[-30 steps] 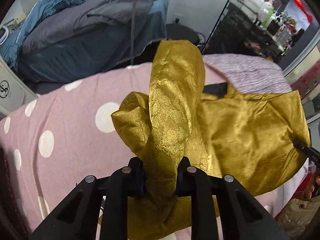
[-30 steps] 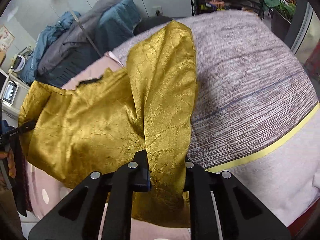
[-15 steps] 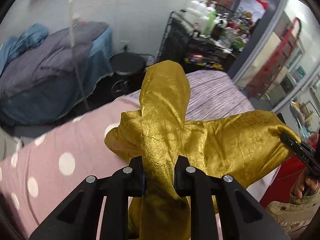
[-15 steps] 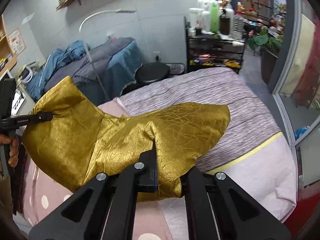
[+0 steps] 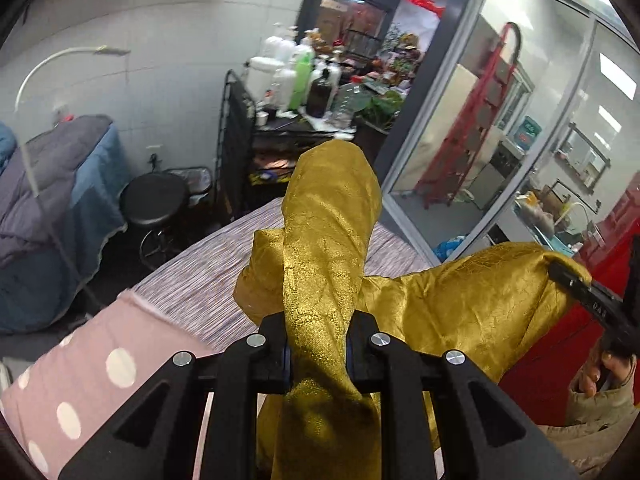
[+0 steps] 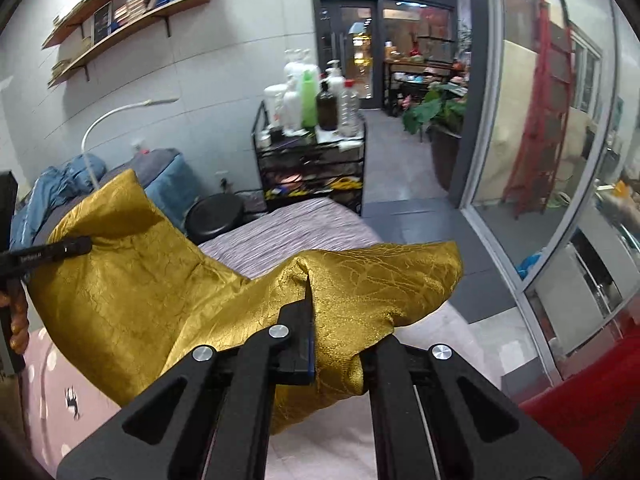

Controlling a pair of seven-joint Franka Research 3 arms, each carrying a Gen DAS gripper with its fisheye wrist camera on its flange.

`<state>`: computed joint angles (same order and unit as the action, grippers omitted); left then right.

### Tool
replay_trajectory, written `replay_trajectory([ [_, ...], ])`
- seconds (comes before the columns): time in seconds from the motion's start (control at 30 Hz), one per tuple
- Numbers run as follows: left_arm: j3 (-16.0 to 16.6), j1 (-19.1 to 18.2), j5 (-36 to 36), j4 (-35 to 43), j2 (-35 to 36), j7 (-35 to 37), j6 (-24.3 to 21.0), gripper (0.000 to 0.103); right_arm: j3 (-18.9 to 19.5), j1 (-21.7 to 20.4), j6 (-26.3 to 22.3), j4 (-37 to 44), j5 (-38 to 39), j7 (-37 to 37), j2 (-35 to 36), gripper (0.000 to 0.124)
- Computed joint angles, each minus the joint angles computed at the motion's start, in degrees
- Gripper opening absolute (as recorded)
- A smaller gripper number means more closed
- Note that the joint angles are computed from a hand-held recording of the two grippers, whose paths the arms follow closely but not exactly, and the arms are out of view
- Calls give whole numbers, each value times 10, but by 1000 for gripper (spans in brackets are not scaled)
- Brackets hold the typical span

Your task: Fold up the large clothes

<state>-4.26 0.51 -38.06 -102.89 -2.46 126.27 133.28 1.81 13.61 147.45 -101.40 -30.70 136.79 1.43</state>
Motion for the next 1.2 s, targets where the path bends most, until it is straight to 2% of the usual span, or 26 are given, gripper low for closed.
replay_trajectory([
  [0.1, -7, -11, -21, -15, -3, 25, 10, 17, -2, -5, -18, -5, -51, 38, -20, 5],
  [0.17, -10, -15, -9, -29, 1, 28, 19, 17, 1, -11, -36, -12, -61, 39, -24, 5],
  [0.23, -12, -14, 30, -43, 13, 0, 15, 17, -2, -18, -44, -18, -8, 3, -16, 5],
  [0.37, -8, 3, 100, -56, 51, -88, -20, 17, -10, -28, -74, -22, 101, -55, 22, 6],
  [0.43, -8, 12, 145, -76, 59, -116, -13, 17, -17, -25, -91, -29, 102, -33, 34, 9],
  [0.5, -7, 20, 173, -87, 70, -132, -14, 17, -22, -32, -103, -32, 156, -49, 50, 19],
  [0.53, -7, 25, 180, -87, 77, -138, -18, 18, -26, -32, -110, -35, 164, -40, 53, 38],
  [0.57, -8, 30, 182, -88, 82, -144, -21, 19, -30, -29, -114, -42, 159, -21, 55, 67],
  [0.6, -8, 35, 185, -88, 87, -147, -23, 20, -33, -29, -122, -42, 157, -9, 58, 78],
  [0.63, -9, 39, 191, -91, 92, -149, -22, 21, -37, -28, -135, -40, 151, 9, 62, 82],
  [0.77, -15, 48, 204, -95, 103, -161, -22, 26, -45, -33, -114, -51, 157, 45, 67, 82],
  [0.9, -19, 50, 222, -94, 117, -180, -17, 34, -53, -13, -162, -21, 68, 111, 80, 84],
  [1.0, -19, 53, 235, -81, 130, -205, -26, 50, -53, 6, -210, -6, -10, 160, 77, 90],
  [1.07, -18, 55, 244, -81, 131, -224, -16, 66, -47, 9, -184, -20, -41, 171, 64, 90],
  [1.13, -12, 53, 275, -91, 117, -266, 9, 77, -39, 17, -181, -30, -89, 182, 51, 90],
  [1.2, -7, 54, 289, -112, 94, -304, 50, 80, -29, 26, -175, -33, -135, 185, 49, 94],
])
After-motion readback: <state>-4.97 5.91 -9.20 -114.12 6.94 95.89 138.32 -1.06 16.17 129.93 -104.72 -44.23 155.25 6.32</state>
